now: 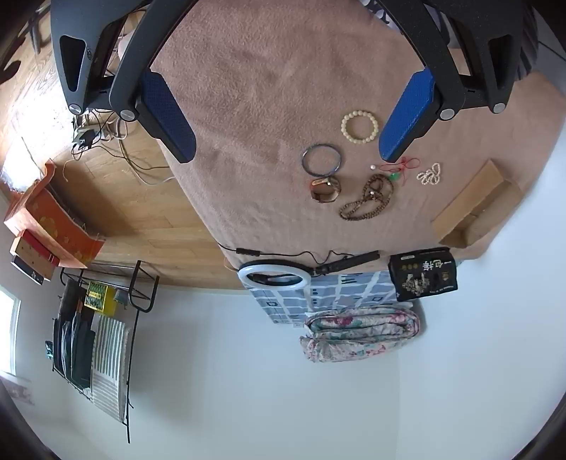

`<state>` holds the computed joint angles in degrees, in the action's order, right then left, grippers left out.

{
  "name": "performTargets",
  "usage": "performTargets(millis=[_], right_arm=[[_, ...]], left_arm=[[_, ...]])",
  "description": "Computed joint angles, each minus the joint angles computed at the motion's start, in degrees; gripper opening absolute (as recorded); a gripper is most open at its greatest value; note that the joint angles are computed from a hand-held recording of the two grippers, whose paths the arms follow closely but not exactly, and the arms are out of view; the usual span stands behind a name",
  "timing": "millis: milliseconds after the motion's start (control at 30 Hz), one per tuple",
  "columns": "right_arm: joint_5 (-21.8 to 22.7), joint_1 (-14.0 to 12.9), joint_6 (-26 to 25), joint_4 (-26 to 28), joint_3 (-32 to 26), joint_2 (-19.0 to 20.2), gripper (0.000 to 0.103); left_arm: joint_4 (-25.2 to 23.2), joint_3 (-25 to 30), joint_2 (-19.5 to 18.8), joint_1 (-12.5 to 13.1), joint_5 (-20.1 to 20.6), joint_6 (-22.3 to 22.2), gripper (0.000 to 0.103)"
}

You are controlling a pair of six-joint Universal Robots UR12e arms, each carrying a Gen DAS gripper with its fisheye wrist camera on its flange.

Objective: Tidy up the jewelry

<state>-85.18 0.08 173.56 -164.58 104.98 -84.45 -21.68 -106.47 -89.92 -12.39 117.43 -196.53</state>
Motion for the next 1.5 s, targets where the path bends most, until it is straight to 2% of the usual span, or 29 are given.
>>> performTargets(millis=[33, 167, 200, 700, 1500], right_arm=[[-0.26, 0.08, -0.06, -0.27, -0.03, 0.04, 0.102], [-1.52, 0.68, -0.73, -1.11, -0.28, 0.29, 0.102], [-0.27, 0.25, 0.13, -0.63, -0.18, 0.21, 0.102], [-0.29, 0.46, 0.18, 0.07, -0.30, 0.11, 0.102], [-0.01, 0.62, 0.35, 0.45, -0.35, 0.31, 0.102]], left_arm=[[1.61, -0.20, -0.28, -0.29, 1.27, 0.44, 0.103], [1.69, -0.22, -0.30, -0.24, 1.04, 0.06, 0.103], [1.69, -0.19, -0.35, -0.28, 1.09, 0.04, 0.103], [0.44, 0.44, 0.81, 0.10, 0.20, -0.29, 0.103], [0.14, 1.05, 0.53, -0.27, 0.21, -0.71, 0.103]])
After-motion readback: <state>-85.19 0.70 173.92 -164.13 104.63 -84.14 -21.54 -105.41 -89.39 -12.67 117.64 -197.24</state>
